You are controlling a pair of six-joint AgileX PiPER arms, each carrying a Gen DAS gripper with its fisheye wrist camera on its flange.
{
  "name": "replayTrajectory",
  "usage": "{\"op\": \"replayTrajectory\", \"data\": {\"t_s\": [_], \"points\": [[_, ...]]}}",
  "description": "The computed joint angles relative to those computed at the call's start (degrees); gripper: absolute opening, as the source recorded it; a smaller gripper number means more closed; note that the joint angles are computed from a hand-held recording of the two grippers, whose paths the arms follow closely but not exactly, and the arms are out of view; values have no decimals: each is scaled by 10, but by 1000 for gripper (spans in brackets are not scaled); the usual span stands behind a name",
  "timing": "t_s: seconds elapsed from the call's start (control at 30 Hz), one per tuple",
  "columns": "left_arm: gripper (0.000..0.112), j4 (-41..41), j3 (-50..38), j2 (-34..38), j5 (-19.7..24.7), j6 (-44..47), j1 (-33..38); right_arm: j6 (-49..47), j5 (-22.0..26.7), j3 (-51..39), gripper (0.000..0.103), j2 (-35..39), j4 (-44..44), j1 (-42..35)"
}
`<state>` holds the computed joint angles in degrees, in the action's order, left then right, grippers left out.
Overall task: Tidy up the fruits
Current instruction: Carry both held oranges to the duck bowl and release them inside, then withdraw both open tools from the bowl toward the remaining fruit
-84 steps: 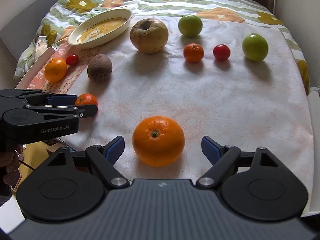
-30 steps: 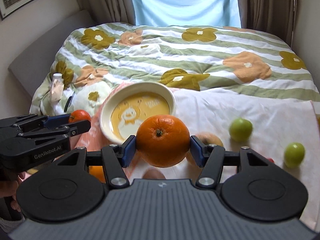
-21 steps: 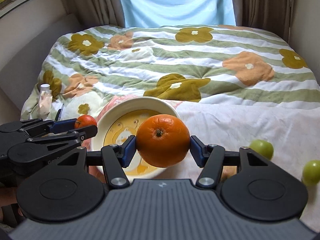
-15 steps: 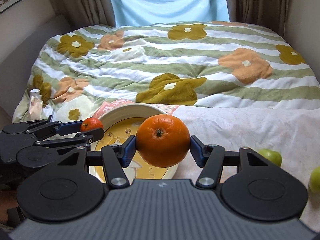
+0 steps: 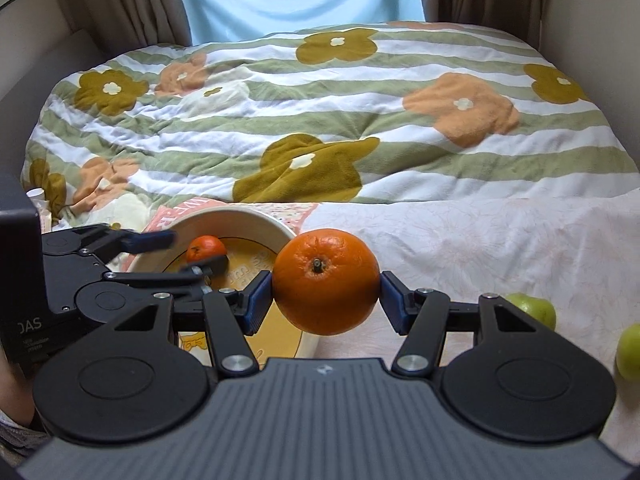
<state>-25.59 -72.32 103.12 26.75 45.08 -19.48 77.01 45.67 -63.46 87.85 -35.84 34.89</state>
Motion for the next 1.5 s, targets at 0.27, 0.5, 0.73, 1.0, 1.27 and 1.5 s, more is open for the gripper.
{"op": "replayTrajectory", "data": {"t_s": [0.27, 0.5, 0.73, 1.0, 1.27, 1.5], "points": [[102, -8, 41, -59, 12, 18, 20, -23, 5, -6, 73, -15, 3, -5], [102, 31, 90, -123, 20, -58, 41, -95, -28, -30, 73, 8, 42, -23], [102, 80, 130, -169, 16, -141, 49, -198, -68, -73, 73, 64, 91, -39], [102, 114, 161, -195, 2, -196, 47, -269, -111, -95, 73, 131, 124, -49], [102, 117, 176, -211, 3, -212, 51, -240, -131, -86, 90, 138, 85, -38], [102, 93, 185, -240, 19, -196, 58, -135, -102, -58, 103, 83, -28, -3]]}}
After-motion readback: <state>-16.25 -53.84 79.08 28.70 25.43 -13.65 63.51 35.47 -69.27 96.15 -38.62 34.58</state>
